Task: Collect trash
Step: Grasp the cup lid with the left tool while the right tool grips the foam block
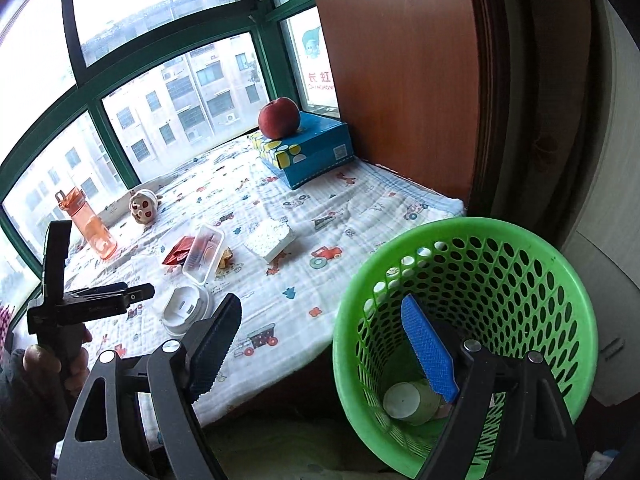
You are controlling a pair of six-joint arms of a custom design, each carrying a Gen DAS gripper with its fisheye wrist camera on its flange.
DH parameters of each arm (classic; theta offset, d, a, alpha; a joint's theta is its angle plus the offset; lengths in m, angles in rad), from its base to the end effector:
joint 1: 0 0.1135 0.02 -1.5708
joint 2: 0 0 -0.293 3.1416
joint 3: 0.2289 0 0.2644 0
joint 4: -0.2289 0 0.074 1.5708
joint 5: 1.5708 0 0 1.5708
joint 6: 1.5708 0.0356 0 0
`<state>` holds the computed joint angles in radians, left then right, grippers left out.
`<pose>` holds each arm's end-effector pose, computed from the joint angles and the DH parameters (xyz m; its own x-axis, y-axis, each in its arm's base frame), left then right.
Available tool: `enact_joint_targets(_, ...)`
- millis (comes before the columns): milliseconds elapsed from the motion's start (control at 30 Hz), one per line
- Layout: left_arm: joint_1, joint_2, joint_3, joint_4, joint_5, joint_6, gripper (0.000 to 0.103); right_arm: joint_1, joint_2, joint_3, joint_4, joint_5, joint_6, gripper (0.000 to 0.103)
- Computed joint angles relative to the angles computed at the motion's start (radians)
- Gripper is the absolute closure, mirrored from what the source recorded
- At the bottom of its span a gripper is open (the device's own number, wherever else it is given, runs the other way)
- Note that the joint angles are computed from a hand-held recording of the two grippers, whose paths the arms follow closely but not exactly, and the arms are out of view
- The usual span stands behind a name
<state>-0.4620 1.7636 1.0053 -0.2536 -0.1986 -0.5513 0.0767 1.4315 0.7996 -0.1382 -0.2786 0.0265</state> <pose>0.3273 -0.1551 0.1752 -0.8263 -0.1622 -0.5393 -0.1051 0.9852 -0.1353 0.2986 0.0328 0.2246 -0.7011 -0.0283 -0.7125 -0.2520 0.9446 0.2104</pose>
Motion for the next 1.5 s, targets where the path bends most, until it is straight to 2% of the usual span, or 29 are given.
enact_joint_targets(433,0.101,0.08,-0.041,0.108,0.132,0.007,0.026,0.114,0.148,0.085,0.016,0.045,0.031,0.024)
enact_joint_targets(600,0.114,0.101,-0.04,0.136,0.183,0.016,0.044,0.146,0.198,0.122,0.016,0.047,0.042,0.024)
enact_joint_targets(633,0.116,0.101,-0.043,0.143,0.187,0.016,0.044,0.152,0.208,0.13,0.015,0.05,0.042,0.024)
enact_joint_targets(967,0.117,0.031,-0.095,0.161,0.185,0.008,0.045,0.199,0.361,0.257,0.003,0.08,0.029,0.027)
enact_joint_targets(1500,0.129,-0.051,-0.084,0.1,0.152,0.062,0.045,0.263,0.722,0.655,-0.139,0.156,-0.049,0.029)
